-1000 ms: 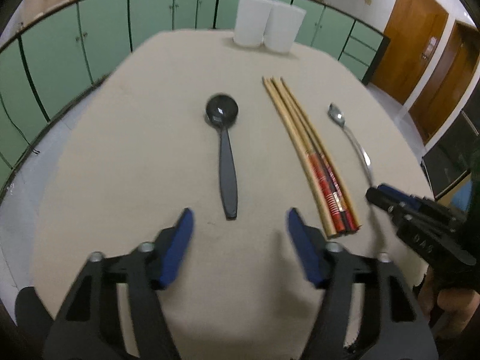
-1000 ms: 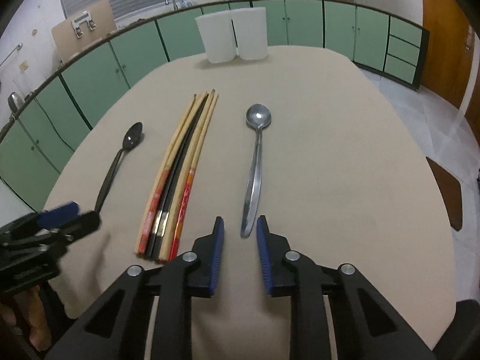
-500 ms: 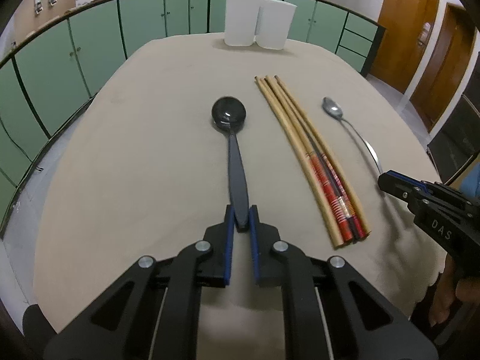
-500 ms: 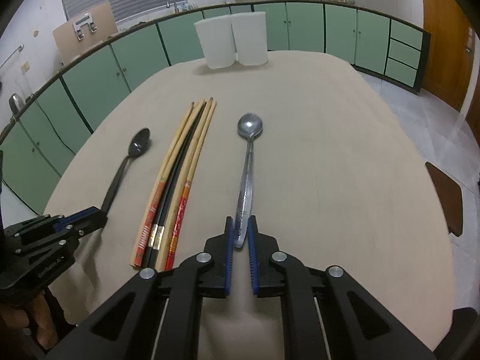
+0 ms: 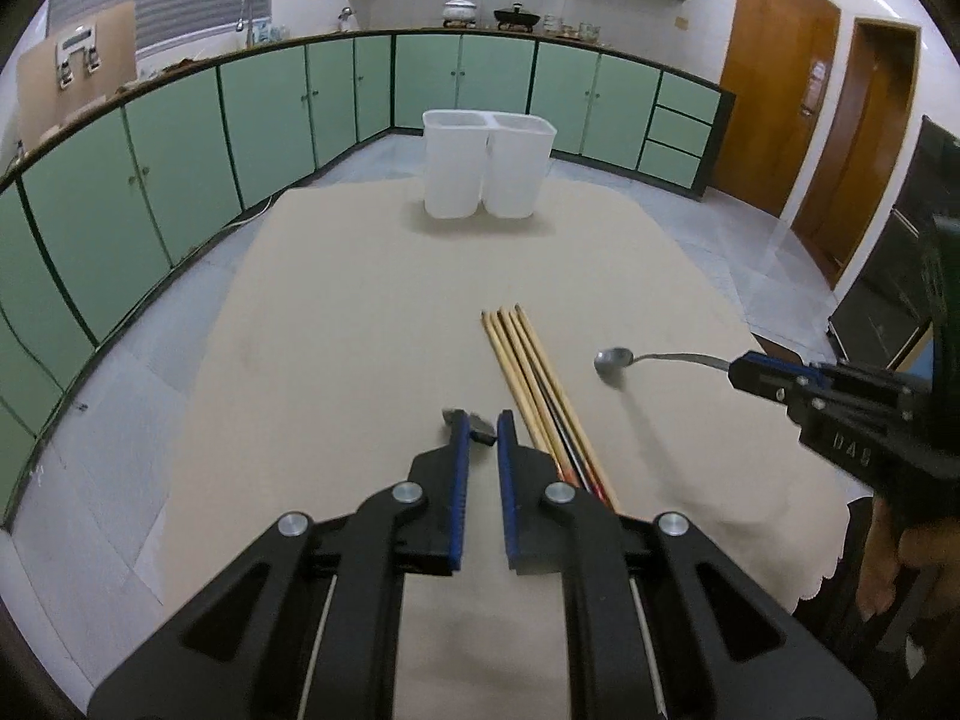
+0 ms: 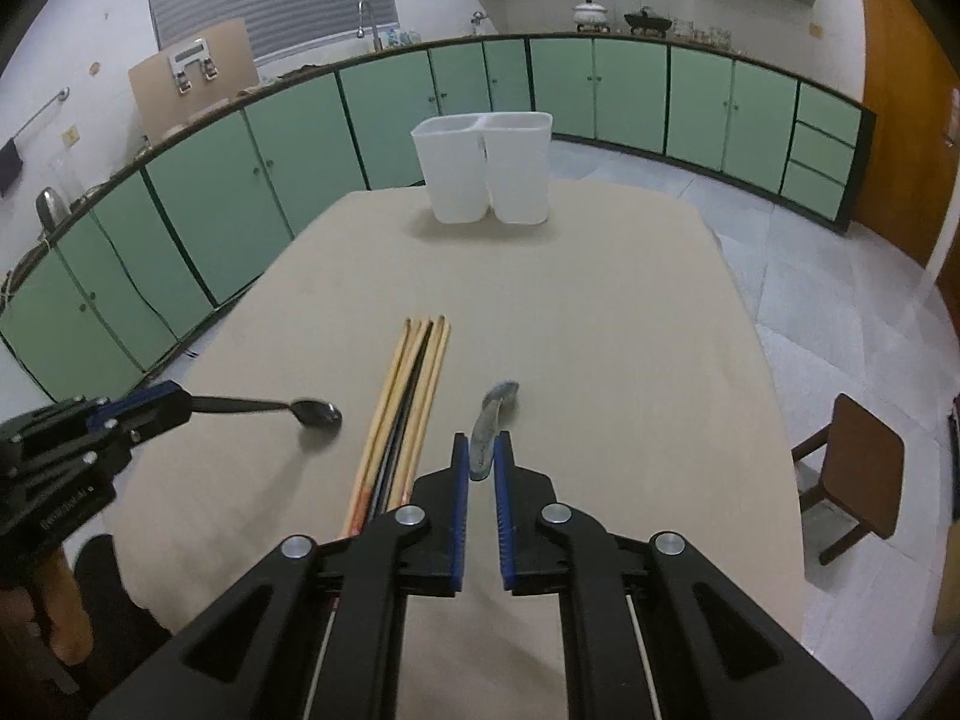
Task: Organize utensils
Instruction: 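Carry both spoons to the white holder and release them inside while both grippers open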
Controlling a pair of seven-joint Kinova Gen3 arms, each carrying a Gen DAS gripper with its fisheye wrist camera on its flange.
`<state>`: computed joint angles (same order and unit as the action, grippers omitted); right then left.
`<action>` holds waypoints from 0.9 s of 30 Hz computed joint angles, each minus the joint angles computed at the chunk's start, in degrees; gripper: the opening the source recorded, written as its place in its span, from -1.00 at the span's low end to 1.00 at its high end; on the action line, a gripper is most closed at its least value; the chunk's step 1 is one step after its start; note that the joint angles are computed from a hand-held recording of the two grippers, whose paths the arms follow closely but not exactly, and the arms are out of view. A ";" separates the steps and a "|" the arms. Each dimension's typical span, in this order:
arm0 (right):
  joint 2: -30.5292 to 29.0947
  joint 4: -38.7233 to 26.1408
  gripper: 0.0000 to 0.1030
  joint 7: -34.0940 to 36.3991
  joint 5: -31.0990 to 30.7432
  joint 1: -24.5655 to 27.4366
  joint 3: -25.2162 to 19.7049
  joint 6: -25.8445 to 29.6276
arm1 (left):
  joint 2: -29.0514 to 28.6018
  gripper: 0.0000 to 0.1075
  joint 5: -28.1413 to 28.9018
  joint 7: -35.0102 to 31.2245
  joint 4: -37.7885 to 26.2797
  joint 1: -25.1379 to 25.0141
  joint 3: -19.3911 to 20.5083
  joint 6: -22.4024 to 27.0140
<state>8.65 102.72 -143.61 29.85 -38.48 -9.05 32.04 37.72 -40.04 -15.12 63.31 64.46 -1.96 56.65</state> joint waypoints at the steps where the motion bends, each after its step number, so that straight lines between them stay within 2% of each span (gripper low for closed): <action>1: 0.34 -1.15 -0.84 2.33 -1.63 2.16 -1.66 0.76 | 0.24 -0.84 0.43 -1.24 -1.08 -0.67 0.44 0.38; 3: 1.52 -4.34 -0.84 6.99 -4.34 7.08 -5.95 3.19 | -0.09 -0.84 1.52 -3.21 -1.86 -1.85 1.09 0.25; 6: 3.31 -9.06 -0.84 13.98 -8.29 11.76 -9.87 7.23 | -0.35 -0.84 3.02 -6.51 -3.24 -3.40 1.56 0.17; 7: 3.78 -10.51 -0.84 16.31 -10.00 12.33 -9.96 8.29 | -0.43 -0.84 3.37 -7.49 -3.75 -3.75 1.59 0.06; 12: 6.40 -18.48 -0.85 27.96 -18.94 13.51 -8.47 15.28 | -0.53 -0.85 5.54 -12.95 -6.72 -5.50 1.86 0.46; 16: 8.24 -24.54 -0.85 36.04 -26.78 9.42 -1.04 20.95 | -0.23 -0.85 7.74 -17.27 -9.45 -7.02 2.13 0.97; 22: 10.78 -32.84 -0.88 40.00 -30.01 10.05 0.22 27.37 | 1.64 -0.85 10.18 -22.79 -15.57 -8.30 1.48 2.74; 27: 14.28 -41.82 -0.96 41.25 -30.55 9.92 1.41 32.41 | 5.79 -0.85 13.96 -29.67 -26.18 -11.15 1.62 6.61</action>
<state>22.92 60.90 -102.36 -0.70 -28.56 -7.64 64.45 43.51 -26.08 -44.79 37.13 53.31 -0.34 63.26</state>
